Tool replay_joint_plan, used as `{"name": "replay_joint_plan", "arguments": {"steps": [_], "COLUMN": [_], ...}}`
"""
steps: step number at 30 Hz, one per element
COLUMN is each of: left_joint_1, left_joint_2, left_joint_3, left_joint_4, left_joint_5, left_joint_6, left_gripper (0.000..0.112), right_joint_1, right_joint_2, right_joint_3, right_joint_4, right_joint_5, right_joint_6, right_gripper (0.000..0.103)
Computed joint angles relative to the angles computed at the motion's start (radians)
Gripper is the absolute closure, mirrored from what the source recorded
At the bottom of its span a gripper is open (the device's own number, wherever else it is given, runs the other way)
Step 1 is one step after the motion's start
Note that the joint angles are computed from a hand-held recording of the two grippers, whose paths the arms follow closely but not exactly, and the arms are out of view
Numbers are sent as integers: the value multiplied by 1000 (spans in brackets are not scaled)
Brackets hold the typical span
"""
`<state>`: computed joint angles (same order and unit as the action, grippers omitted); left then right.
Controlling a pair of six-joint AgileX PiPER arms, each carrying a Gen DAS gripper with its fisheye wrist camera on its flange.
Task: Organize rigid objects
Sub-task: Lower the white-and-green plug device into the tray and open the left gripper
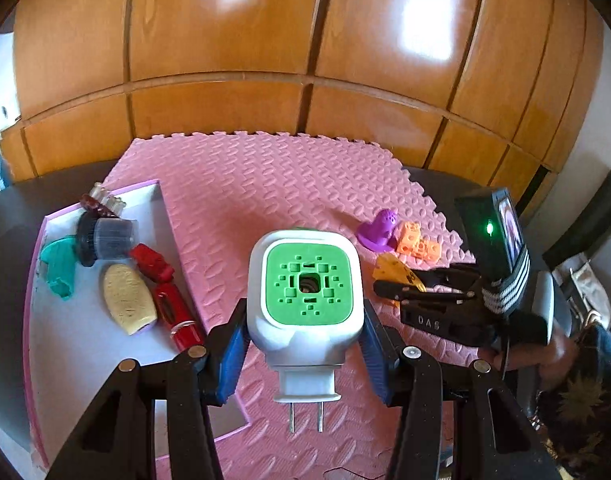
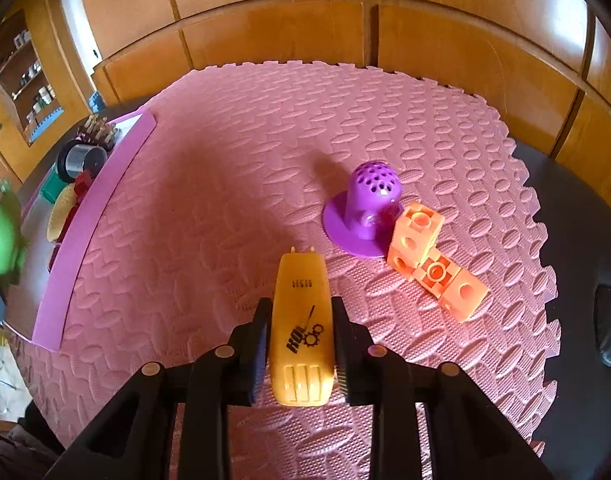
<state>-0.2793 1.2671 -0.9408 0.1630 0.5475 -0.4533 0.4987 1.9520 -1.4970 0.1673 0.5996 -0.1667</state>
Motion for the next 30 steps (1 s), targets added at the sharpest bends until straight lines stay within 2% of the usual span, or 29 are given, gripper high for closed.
{"name": "replay_joint_plan", "arguments": {"steps": [3, 6, 11, 13, 18, 22, 30], "left_joint_1": [65, 184, 452, 555, 716, 751, 686], "left_joint_2": [-31, -67, -108, -105, -66, -2, 176], "left_joint_3": [2, 2, 5, 5, 29, 34, -72], "left_joint_4": [-79, -204, -368, -408, -496, -576, -520], "left_joint_5": [17, 41, 91, 108, 141, 153, 117], "left_joint_6": [71, 182, 354, 405, 502, 543, 423], "left_gripper": [61, 61, 61, 61, 61, 61, 61], "right_joint_1": [9, 19, 27, 28, 32, 36, 35], "right_joint_2": [-6, -6, -5, -5, -7, -7, -7], "right_joint_3": [12, 14, 13, 14, 16, 19, 20], "right_joint_4": [-29, -59, -83, -86, -102, -111, -109], "right_joint_5": [-15, -22, -28, -30, -34, -39, -42], "right_joint_6": [16, 32, 38, 35, 44, 51, 48], "right_gripper": [73, 74, 74, 74, 74, 74, 74]}}
